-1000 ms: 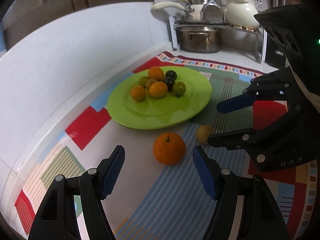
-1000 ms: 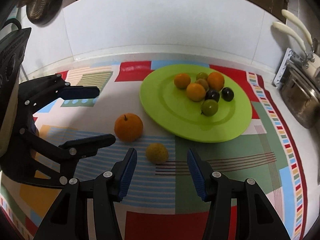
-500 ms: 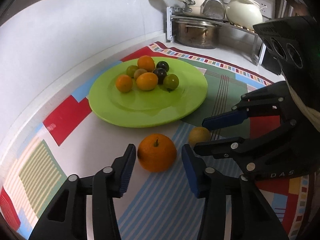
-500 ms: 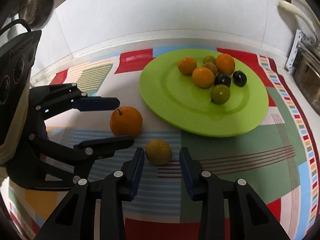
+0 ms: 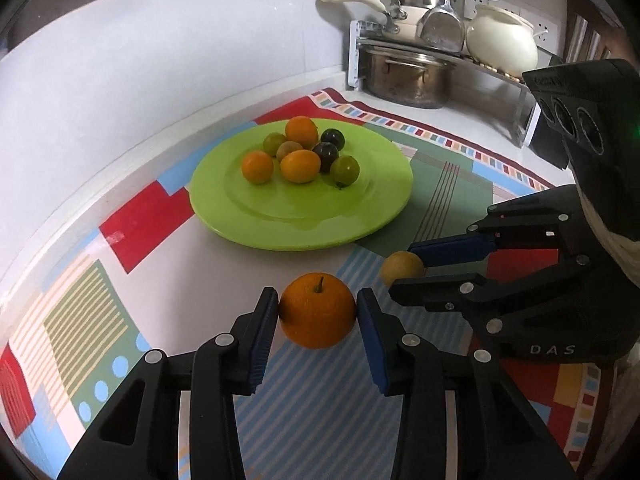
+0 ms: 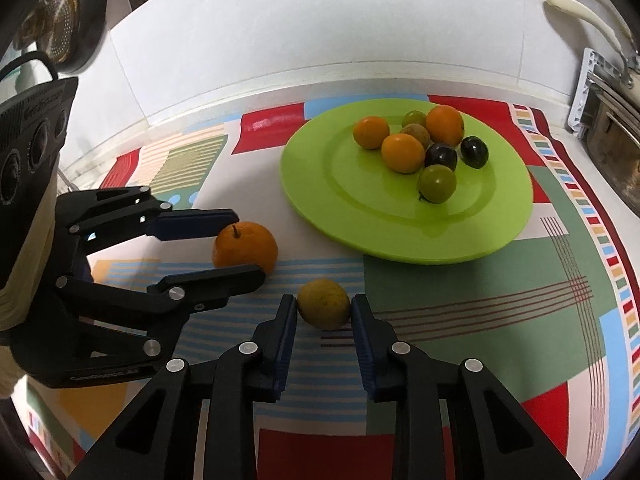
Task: Organize fruits
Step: 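Grasp the stemmed orange with the left tool while the right tool grasps the yellow fruit, then carry the orange and yellow fruit over the green plate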
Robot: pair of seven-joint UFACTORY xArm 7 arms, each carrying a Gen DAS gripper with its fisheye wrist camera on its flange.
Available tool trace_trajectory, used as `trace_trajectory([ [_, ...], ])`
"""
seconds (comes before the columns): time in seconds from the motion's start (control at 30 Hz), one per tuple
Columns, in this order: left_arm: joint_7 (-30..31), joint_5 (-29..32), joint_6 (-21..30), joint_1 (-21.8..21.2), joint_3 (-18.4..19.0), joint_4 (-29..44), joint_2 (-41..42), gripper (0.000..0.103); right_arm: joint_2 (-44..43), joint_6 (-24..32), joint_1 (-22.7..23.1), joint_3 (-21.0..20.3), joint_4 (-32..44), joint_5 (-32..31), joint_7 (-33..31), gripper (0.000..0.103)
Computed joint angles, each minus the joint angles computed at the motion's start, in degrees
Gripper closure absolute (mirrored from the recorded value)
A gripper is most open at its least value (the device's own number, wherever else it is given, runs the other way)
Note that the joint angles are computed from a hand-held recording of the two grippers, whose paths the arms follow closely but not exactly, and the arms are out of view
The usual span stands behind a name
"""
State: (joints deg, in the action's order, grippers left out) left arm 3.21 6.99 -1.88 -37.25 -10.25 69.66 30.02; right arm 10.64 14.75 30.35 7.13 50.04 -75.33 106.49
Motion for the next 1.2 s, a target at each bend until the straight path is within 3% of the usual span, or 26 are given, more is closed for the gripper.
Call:
trace_trajectory([
  [0.37,-6.0,-0.2,-3.3,-9.7,9.8,-4.2,-4.9,0.063,-6.1,4.3,-0.5,3.0,-3.3,-0.6,2.5,0.074],
  [0.57,-8.9,-0.7,-3.8,-12.9,12.7,-5.8,-6.9,0.063,-9.1,6.4,-1.2,5.0,-4.6,-0.9,3.8,0.074],
  [1.07,-21.0,0.7,-4.1,-31.0,31.2,-7.5,-9.3,0.064,-15.9,9.9,-3.1,8.8,-8.0,-0.3,4.9,0.074],
  [1.2,-22.9,1.3,-3.8,-32.4,32.7,-6.7,-9.0,0.065,-17.3,10.5,-3.9,9.5,-8.6,-0.5,5.2,0.074],
])
